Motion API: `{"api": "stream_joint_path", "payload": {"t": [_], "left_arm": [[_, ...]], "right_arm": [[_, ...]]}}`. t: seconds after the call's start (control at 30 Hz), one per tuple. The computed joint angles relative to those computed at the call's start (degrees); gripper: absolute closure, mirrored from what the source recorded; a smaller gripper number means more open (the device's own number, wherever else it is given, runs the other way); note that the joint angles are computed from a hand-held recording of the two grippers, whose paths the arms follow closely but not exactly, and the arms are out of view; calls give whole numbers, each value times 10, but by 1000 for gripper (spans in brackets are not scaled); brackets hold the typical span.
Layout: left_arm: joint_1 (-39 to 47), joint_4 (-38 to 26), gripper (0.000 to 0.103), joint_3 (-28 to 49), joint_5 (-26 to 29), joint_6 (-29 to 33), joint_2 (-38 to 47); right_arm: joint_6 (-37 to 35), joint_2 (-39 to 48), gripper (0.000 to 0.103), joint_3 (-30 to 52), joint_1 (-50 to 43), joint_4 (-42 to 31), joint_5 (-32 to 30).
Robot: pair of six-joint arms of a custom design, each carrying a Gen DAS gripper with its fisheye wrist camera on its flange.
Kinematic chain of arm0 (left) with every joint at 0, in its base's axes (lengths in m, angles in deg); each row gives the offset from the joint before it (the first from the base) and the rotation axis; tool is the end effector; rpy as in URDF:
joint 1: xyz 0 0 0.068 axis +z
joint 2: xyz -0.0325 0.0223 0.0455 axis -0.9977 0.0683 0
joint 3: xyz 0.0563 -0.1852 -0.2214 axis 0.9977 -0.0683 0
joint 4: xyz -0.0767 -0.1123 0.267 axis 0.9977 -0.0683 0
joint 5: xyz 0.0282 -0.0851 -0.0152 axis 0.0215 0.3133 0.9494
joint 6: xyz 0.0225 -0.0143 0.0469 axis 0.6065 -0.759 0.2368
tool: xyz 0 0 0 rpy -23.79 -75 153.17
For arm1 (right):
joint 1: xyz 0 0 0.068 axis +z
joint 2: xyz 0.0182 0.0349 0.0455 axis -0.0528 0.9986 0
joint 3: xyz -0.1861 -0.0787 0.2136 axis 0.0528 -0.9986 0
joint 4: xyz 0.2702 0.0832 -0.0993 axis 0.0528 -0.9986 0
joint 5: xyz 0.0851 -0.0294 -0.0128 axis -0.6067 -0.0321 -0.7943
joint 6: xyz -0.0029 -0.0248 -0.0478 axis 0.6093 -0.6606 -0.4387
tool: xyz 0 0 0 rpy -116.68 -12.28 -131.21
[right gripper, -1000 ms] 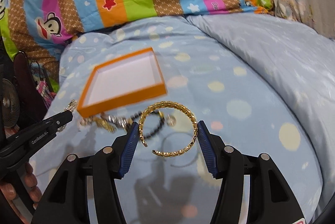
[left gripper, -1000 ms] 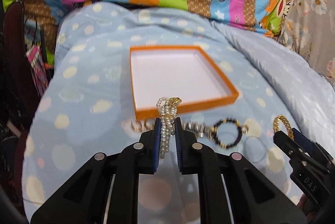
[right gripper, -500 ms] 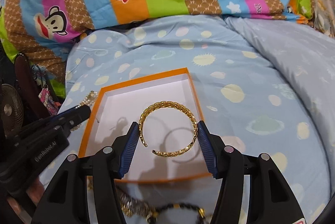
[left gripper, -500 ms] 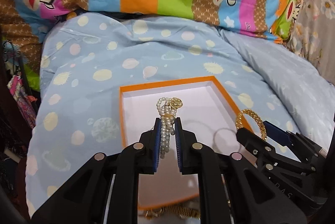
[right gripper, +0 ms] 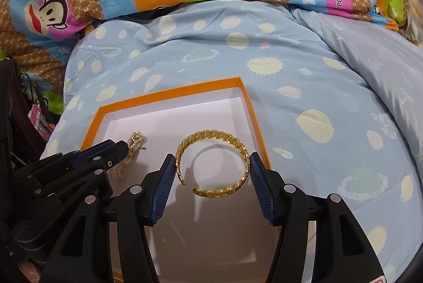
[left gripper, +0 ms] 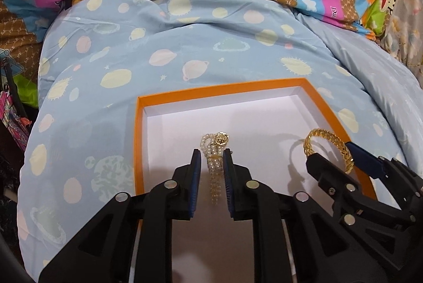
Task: Organize jewelry
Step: 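Carry both pieces into the orange box and open both tools, then grasp the black bead bracelet with the right tool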
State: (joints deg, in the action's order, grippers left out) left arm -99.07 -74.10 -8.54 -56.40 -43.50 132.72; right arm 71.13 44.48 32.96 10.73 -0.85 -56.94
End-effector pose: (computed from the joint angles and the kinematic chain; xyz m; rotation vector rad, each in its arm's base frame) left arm 0.2972 -0.0589 0.1744 -0.3668 2.4337 0.0496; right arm 0.3411 0.0919 0.1640 -0.4921 2.3895 0.3511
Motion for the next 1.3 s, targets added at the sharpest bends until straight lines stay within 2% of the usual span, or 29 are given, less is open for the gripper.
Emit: {"api": "stream_joint_path", "payload": {"t": [0.03, 0.1, 0.17, 0.33, 0.47, 0.57, 0.63, 0.7, 0.77, 0.8, 0.87, 0.93, 1.0, 1.17, 1.3], "left_arm": [[1, 0, 77, 0, -5, -2, 1], [7, 4, 62, -2, -7, -5, 0], [10, 7, 57, -3, -13, -5, 0], [27, 2, 57, -13, -4, -13, -29], [11, -28, 57, -42, -17, -21, -115], [-29, -78, 49, -75, -47, -43, -207], [-69, -116, 43, -102, -74, -73, -272], [-116, -158, 41, -121, -109, -109, -318], [-199, -224, 41, -143, -167, -178, -361], [-225, -243, 41, -148, -183, -203, -368], [-307, -302, 41, -161, -222, -291, -375], [-362, -340, 41, -172, -235, -371, -381], [-398, -358, 41, -182, -245, -424, -382], [-454, -376, 41, -191, -258, -486, -366], [-446, -366, 40, -206, -242, -483, -390]], "right_arm": [[0, -2, 46, -2, 2, 4, 5], [1, -10, 45, -9, -3, 11, 0], [6, -27, 43, -18, -15, 15, -19], [-2, -132, 39, -80, -65, 12, -57], [-39, -240, 39, -149, -128, -17, -90], [-69, -303, 39, -188, -187, -60, -134], [-99, -347, 39, -214, -230, -107, -172], [-125, -386, 39, -238, -254, -144, -185], [-151, -422, 39, -259, -271, -179, -193], [-165, -436, 39, -269, -280, -198, -201], [-181, -450, 40, -280, -289, -222, -211], [-186, -464, 42, -292, -282, -237, -210], [-181, -475, 47, -302, -267, -242, -204], [-150, -492, 59, -318, -198, -227, -163], [-117, -457, 65, -316, -133, -188, -118]]}}
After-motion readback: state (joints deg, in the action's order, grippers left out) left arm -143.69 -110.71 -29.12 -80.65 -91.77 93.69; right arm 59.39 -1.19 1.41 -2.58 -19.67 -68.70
